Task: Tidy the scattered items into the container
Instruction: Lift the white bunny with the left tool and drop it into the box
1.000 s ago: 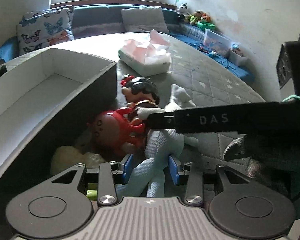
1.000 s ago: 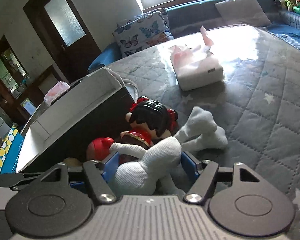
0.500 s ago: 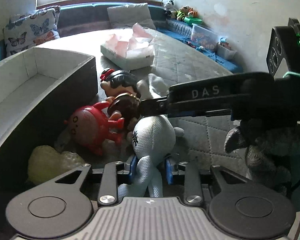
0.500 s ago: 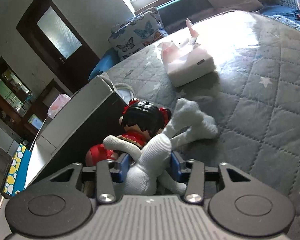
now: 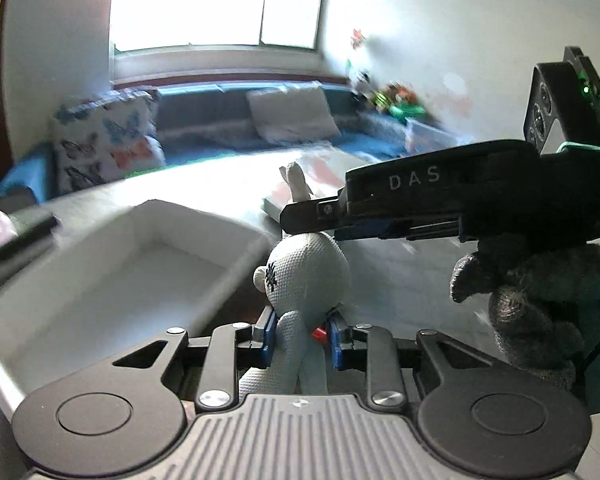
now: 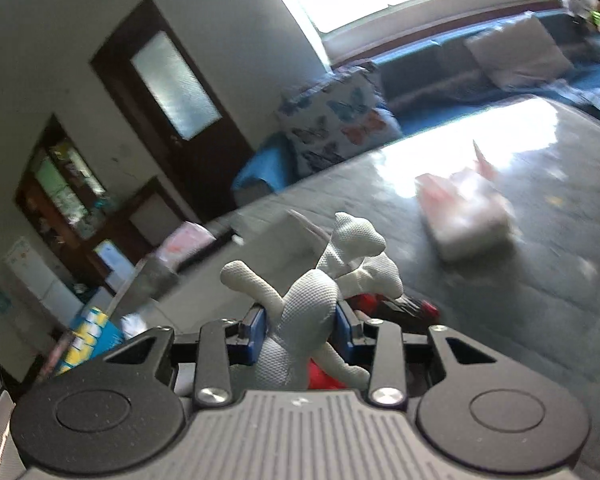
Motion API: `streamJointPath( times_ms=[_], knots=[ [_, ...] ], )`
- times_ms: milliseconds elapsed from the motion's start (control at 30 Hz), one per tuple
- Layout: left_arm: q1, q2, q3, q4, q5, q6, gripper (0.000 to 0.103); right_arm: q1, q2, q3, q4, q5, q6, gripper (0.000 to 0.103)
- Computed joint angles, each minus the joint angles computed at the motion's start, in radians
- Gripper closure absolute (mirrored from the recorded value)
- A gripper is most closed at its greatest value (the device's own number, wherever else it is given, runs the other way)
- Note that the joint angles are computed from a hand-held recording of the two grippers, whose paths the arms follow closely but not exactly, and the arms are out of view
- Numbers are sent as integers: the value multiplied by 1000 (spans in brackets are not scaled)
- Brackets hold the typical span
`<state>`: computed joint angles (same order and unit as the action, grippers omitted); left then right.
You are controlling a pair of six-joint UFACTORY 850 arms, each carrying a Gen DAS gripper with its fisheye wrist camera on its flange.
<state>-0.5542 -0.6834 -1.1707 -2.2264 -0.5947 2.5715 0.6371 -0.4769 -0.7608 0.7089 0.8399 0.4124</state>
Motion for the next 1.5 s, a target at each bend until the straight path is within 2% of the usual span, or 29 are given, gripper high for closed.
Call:
streamJointPath(
  times_ms=[133,267,533,633,800,967,1233,1333,1500],
  knots=[
    [19,3,-39,-72,47,60,74,-50,-38,-88,-124,-16,46,68],
    [37,-34,-118,-76,123,56,74,-104,-110,-191,-255,-50,141,68],
    [66,-159,-293,217,276,-269,74,-187,-292,-403,-461,-186,364,68],
    [68,-206,-356,380,312,-450,73,-202,-344,-462,-511,-237,426,68],
    [65,-253,-411,574,344,-664,71,-202,-387,-527,-490,-330,383,68],
    [65,-264,-422,635,369,-732,71,-195,-402,-569,-415,-415,258,64],
    [73,-230,-373,473,384,-595,71,-185,-362,-535,-353,-437,148,59],
    [73,-200,-334,356,369,-488,71,-175,-333,-506,-299,-426,73,54],
    [70,-143,-253,104,343,-234,71,-140,-271,-452,-144,-400,-157,50]
  ],
)
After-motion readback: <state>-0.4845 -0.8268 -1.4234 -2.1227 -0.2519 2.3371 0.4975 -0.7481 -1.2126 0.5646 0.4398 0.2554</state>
